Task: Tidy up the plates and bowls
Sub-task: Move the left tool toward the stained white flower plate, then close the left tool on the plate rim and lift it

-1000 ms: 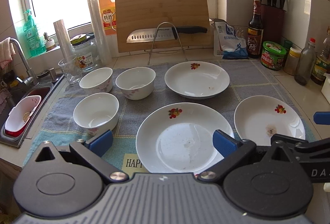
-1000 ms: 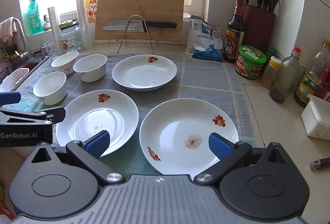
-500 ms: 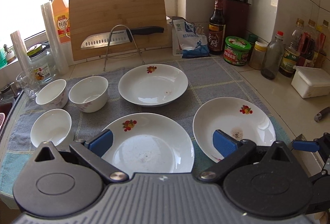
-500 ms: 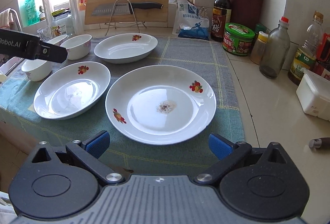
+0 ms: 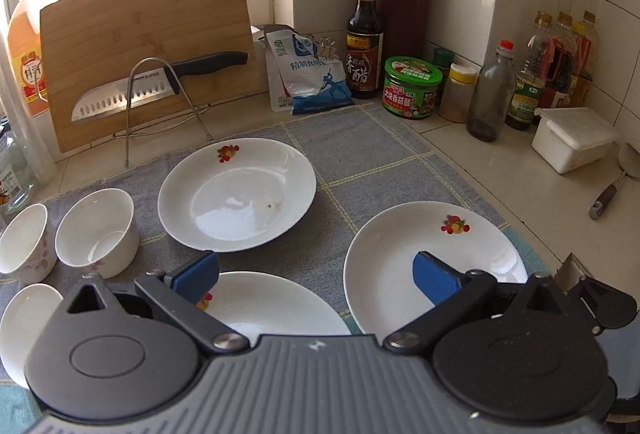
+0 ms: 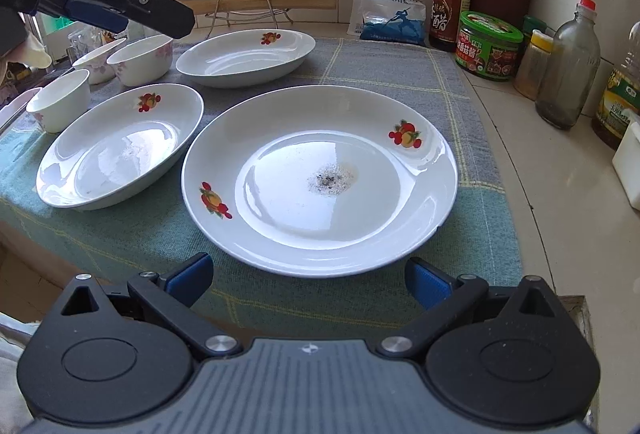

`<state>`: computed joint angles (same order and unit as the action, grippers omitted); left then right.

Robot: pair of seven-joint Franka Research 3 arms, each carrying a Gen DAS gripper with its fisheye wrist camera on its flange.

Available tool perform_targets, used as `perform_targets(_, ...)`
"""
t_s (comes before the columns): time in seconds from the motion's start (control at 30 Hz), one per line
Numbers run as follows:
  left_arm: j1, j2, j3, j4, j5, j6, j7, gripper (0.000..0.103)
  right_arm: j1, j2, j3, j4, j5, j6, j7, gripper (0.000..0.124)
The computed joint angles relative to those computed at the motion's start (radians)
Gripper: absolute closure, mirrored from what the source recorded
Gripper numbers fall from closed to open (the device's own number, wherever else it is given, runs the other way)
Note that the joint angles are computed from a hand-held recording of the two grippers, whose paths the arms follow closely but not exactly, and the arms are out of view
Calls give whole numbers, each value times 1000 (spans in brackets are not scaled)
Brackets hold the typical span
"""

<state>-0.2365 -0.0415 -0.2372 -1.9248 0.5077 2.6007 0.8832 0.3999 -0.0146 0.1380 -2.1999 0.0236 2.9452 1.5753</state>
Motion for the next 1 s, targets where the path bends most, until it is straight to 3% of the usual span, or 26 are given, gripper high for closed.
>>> perform_targets(0.17,2,76,10,66,-155,23,222,1,4,52,-11,45,-37,-3,38,21)
perform_targets(0.23,4,109,7,100,-216,16,310,1,14,62,-26,51,-125,5,93,21)
perform_targets(0.4,24,188,-18,186,-418,-15,563,1,17,61,-35,20,-151,76,105,21)
perform_targets(0.57,47,280,-51,309,-589,-124,788,1,23,60,-52,-6,-213,136,167,21)
perform_targets(0.77,49,410,-66,494,-640,-277,927,1,22,64,-49,4,-199,125,151,21)
perform_targets(1.0,35,580,-69,753,-643,-495,993,7,20,70,-40,31,-151,76,103,21)
